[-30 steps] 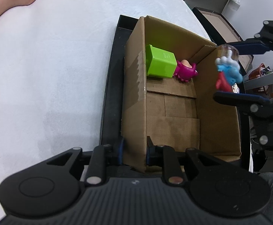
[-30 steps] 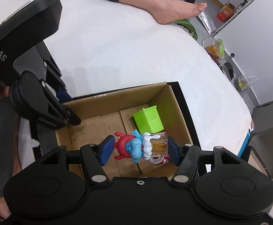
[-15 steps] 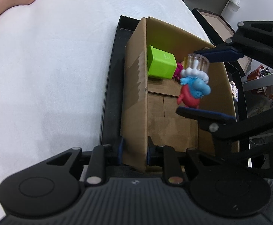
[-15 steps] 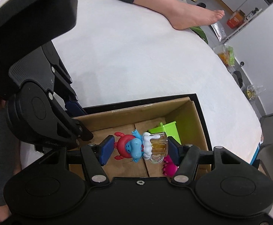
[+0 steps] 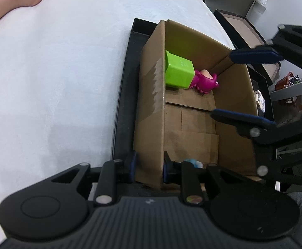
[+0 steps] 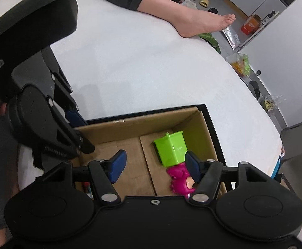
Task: Organize rigid objects
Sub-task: 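Carry the smurf figure into the box and release it near the box wall, then move the right gripper back over the white USB charger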
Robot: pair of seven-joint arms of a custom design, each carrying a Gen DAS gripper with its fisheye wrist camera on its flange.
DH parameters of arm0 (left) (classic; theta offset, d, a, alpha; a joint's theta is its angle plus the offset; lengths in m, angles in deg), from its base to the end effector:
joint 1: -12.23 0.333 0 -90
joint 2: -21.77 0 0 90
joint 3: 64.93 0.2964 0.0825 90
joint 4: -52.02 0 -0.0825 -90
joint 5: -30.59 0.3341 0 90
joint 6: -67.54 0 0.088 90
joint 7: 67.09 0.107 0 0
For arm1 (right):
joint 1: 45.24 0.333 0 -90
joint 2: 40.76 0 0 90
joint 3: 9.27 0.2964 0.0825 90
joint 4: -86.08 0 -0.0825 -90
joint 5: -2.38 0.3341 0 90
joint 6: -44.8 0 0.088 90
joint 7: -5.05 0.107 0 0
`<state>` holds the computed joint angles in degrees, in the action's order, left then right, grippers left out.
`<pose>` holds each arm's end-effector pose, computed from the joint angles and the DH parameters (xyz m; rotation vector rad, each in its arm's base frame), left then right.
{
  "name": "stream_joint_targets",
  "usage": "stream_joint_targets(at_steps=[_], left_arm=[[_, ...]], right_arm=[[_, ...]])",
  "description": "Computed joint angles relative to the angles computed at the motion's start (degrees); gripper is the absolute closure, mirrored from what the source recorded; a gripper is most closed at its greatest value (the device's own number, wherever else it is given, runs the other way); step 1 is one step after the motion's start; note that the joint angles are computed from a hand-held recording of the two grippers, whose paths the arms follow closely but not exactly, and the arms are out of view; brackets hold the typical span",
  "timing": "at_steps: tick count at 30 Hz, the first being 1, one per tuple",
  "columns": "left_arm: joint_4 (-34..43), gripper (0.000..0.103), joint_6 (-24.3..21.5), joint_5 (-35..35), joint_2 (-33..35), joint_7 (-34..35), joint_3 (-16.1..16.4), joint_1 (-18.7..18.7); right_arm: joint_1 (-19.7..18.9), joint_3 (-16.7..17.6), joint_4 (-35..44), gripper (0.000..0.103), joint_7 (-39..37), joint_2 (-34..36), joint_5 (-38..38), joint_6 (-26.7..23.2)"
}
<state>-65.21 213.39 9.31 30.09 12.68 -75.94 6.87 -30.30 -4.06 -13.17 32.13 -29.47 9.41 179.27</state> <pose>0.5427 -0.1510 0.4180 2.2984 -1.9346 0.6836 0.5683 0.2060 0.5060 -2.8109 0.2734 -0.4790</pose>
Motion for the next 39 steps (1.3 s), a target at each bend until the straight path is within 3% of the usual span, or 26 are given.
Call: stream_joint_targets(at_steps=[22,39], left_arm=[[0.5,0.081,-0.6,2.3,0.1,-2.3,0.1,-0.5],[1.1,0.081,-1.2,5.9,0.0,-5.3,0.2,-1.3]], right_arm=[[-4.2,-3.0,-7.4,0.041,-1.8,-7.6,3.9,-0.6],[-7.5,-5.2,-10.6,0.041,-3.9,-9.2,6.7,0.2]])
